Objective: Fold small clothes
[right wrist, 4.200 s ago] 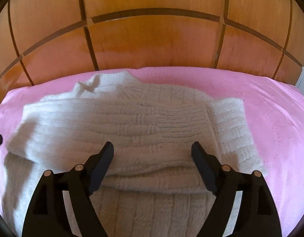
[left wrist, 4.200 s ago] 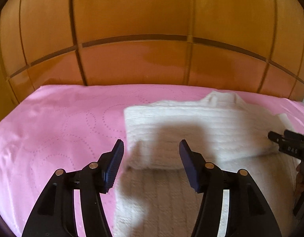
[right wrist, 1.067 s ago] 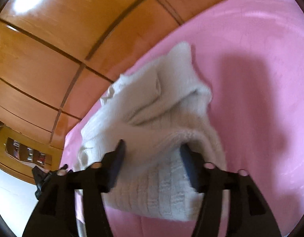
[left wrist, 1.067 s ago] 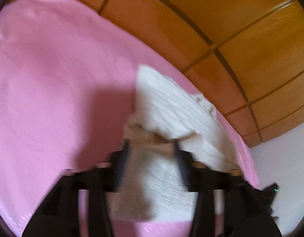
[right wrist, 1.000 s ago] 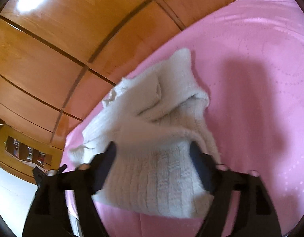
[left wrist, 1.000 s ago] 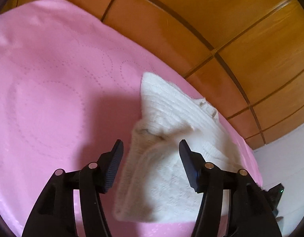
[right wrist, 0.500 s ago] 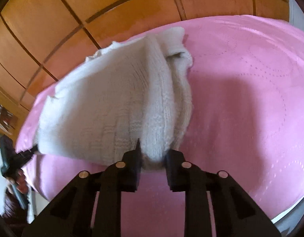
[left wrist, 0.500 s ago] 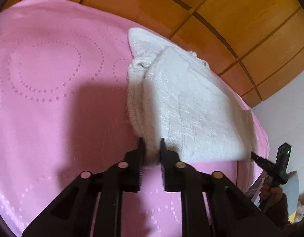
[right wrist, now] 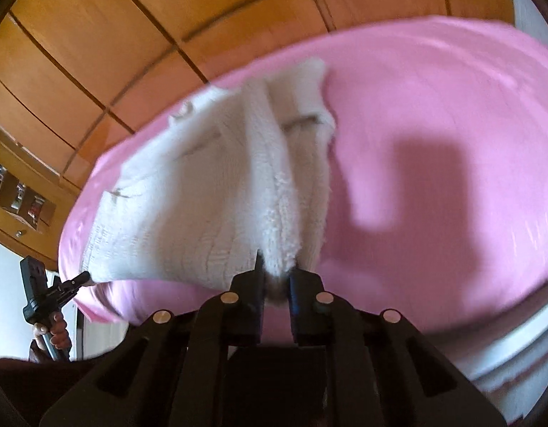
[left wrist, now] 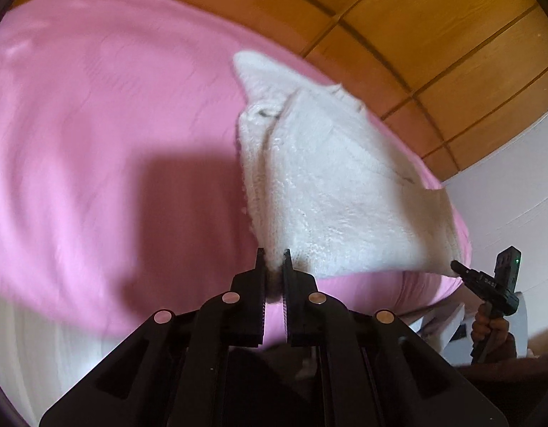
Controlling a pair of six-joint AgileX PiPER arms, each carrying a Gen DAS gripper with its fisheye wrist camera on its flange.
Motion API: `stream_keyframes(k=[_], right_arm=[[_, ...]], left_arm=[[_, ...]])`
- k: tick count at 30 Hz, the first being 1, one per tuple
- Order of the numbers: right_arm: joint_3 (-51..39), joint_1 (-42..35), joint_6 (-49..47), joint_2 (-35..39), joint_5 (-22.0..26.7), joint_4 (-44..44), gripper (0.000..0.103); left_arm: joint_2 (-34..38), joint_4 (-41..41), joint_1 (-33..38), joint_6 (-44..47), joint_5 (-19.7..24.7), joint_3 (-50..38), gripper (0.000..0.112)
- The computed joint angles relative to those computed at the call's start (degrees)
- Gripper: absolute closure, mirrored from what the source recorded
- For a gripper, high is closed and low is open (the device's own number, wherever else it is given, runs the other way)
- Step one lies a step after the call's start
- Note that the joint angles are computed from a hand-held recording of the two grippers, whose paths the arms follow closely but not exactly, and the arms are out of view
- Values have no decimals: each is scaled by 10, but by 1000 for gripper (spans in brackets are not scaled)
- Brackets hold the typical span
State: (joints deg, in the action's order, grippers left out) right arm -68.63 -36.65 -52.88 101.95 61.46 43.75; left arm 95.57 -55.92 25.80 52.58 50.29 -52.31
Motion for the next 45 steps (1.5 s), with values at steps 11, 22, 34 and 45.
stream_keyframes(k=[11,22,34,45], right_arm=[[-12,65,5,0,-90,-12,58],[-87,179,50,72,-216,-91,71],[-82,118,-21,-12,-138,-19,97],[-353,159,114,133,-123,-24,97]], left_arm=[[-6,15,-41,-12,-102,-34,49],[98,28,-116,-9,-124,-157,64],[45,-43,-87,64,-126,-114,109],[143,22,-125,-91,-155,-341,109]])
